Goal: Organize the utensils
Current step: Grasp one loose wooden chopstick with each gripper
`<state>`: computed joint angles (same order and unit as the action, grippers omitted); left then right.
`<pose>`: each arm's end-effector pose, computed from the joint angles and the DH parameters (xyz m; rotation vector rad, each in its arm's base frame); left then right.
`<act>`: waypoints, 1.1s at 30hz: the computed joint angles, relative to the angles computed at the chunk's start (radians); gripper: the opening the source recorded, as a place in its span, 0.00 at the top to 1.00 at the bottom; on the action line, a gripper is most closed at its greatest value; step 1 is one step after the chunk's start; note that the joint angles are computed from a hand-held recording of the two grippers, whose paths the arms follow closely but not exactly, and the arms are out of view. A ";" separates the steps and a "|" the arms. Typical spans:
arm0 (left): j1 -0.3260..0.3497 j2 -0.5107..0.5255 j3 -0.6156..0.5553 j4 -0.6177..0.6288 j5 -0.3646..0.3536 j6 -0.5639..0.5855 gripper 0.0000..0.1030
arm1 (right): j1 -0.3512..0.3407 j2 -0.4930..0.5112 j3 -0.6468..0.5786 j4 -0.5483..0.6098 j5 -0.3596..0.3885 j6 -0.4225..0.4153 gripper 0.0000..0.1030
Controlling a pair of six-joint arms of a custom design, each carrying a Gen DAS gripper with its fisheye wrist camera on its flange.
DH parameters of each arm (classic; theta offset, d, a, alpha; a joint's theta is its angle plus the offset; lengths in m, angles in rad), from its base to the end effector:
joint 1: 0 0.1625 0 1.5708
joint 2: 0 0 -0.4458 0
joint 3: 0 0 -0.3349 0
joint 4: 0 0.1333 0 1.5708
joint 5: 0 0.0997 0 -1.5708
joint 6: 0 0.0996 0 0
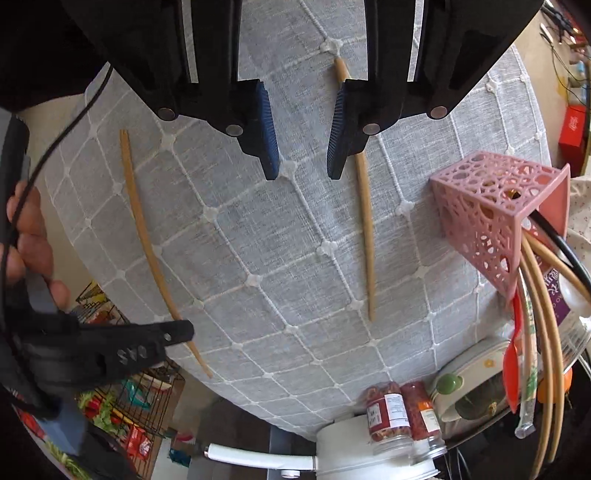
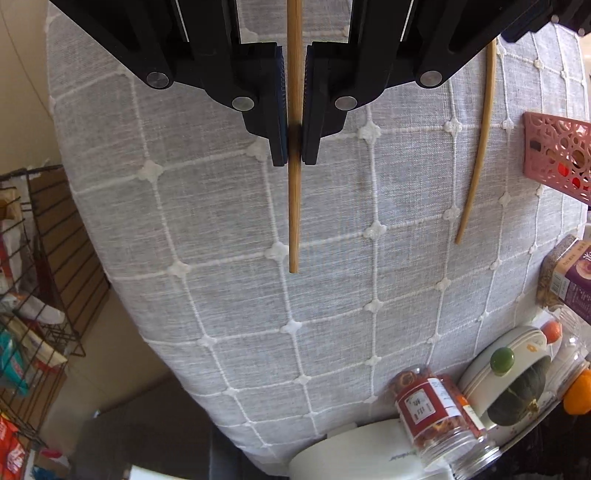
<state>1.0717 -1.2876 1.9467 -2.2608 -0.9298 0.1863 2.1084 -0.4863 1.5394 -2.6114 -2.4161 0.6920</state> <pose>-0.0659 -0.5238 0.3087 0.8306 2.3664 -0.1679 0.3878 -0.5357 0.0125 -0.1766 -2.3691 0.6042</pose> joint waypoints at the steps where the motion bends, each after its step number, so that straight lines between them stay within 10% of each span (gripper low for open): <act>1: -0.005 0.027 -0.016 -0.016 0.016 -0.012 0.72 | -0.002 -0.015 0.022 -0.015 0.003 0.001 0.95; 19: 0.041 0.306 -0.246 0.005 0.232 -0.172 0.78 | -0.001 -0.090 0.126 -0.130 0.032 -0.042 0.95; 33: 0.088 0.298 -0.315 0.065 0.123 -0.202 0.84 | 0.011 -0.079 0.112 -0.136 0.032 -0.058 0.95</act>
<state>1.1596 -0.9895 1.6317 -2.1954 -0.8067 -0.0155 2.1193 -0.5656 1.6514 -2.7469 -2.3845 0.6341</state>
